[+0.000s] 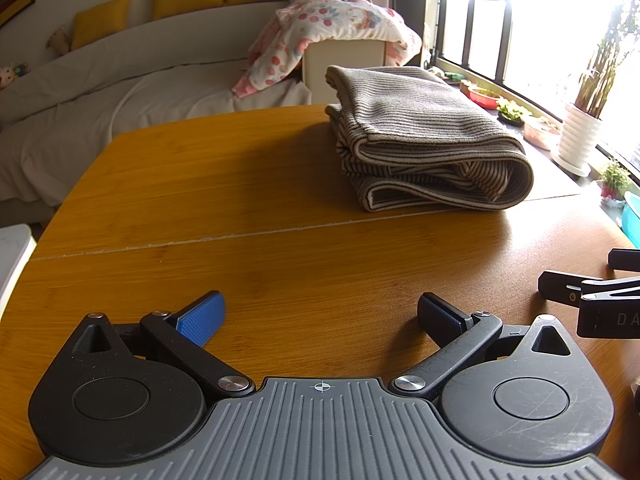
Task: Fold clothes
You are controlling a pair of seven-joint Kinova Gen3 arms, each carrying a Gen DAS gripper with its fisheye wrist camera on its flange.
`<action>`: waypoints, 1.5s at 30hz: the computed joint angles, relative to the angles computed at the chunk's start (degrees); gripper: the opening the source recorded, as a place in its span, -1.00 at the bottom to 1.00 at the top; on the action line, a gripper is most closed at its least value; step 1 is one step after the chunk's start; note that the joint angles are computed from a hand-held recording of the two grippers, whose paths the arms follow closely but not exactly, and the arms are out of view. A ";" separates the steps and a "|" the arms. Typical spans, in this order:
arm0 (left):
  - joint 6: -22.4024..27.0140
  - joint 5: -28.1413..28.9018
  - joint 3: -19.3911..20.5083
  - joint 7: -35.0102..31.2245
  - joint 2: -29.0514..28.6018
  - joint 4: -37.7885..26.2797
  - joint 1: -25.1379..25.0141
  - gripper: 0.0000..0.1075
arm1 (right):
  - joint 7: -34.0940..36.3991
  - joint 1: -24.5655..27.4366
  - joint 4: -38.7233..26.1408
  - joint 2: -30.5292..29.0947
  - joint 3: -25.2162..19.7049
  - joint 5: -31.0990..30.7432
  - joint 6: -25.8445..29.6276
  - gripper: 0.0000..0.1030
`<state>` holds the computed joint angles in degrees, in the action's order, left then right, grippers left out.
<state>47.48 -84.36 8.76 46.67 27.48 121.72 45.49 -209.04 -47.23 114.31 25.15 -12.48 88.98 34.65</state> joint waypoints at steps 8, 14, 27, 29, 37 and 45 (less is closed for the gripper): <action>-0.01 -0.12 0.04 0.15 0.00 0.05 0.01 0.92 | -0.05 0.06 0.06 -0.03 -0.03 0.09 -0.04 1.00; -0.02 -0.21 0.08 0.27 0.00 0.10 0.01 0.92 | -0.06 0.04 0.04 -0.01 -0.05 0.06 0.01 1.00; -0.09 0.03 0.00 -0.28 0.04 -0.11 -0.05 0.92 | 0.69 -0.54 -0.37 0.06 0.34 -1.04 0.30 1.00; -0.11 0.01 -0.02 -0.30 0.05 -0.11 -0.06 0.92 | 0.51 -0.62 -0.36 0.09 0.40 -0.93 0.30 1.00; -0.13 -0.05 -0.07 -0.33 0.08 -0.10 -0.11 0.92 | 0.04 -0.72 -0.27 0.12 0.36 -0.67 0.40 1.00; -0.06 -0.21 -0.01 -0.12 0.11 0.07 -0.06 0.92 | 0.02 -0.70 -0.29 0.15 0.30 -0.67 0.46 1.00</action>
<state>47.42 -84.58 8.74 46.55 27.59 121.78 45.43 -209.03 -47.94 114.02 25.29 -12.19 88.31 35.11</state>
